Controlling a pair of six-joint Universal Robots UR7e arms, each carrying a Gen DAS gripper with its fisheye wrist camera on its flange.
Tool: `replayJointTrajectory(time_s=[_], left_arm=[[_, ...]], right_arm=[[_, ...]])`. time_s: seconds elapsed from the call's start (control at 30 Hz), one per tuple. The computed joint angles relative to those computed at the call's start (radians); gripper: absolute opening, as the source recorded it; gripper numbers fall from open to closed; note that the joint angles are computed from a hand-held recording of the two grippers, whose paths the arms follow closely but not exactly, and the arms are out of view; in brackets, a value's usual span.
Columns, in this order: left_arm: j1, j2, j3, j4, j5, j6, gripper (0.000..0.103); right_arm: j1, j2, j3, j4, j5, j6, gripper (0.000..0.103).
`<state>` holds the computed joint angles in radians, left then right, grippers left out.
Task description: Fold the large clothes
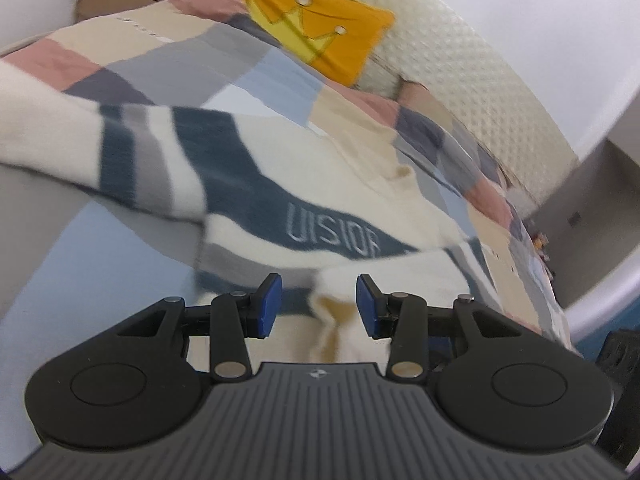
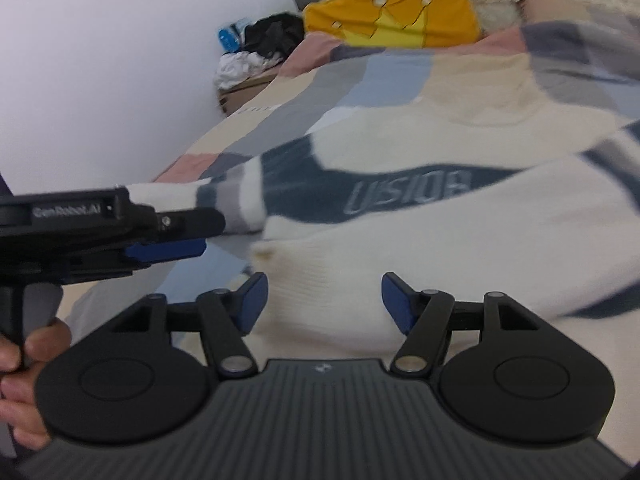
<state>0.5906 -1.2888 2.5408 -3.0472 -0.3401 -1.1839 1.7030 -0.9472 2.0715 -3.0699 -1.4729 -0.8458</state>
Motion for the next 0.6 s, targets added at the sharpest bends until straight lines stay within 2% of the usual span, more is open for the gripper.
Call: replayJointTrajectory(time_s=[0.13,0.27,0.37,0.43,0.53,0.6], left_arm=[[0.003,0.073,-0.039,-0.036,-0.011,0.081,0.046],[0.018,0.118,-0.079,0.007,-0.022,0.095,0.043],[0.034,0.135,-0.102,0.088,-0.008,0.058,0.037],[0.048,0.133,-0.114,0.16,-0.008,0.009,0.027],[0.074,0.116,-0.135,0.311,-0.014,-0.104,0.025],[0.094,0.11,-0.144,0.356,-0.034,-0.149,0.025]], right_arm=[[-0.069,-0.028,-0.002,-0.022,0.081,0.05,0.065],[-0.091,-0.021,-0.026,-0.062,0.051,0.101,0.067],[-0.072,0.008,-0.036,-0.157,-0.022,0.085,0.067],[-0.063,0.027,-0.046,-0.194,-0.055,0.066,0.067],[-0.064,0.045,-0.065,-0.2,-0.069,0.061,0.063],[-0.067,0.06,-0.082,-0.195,-0.079,0.08,0.059]])
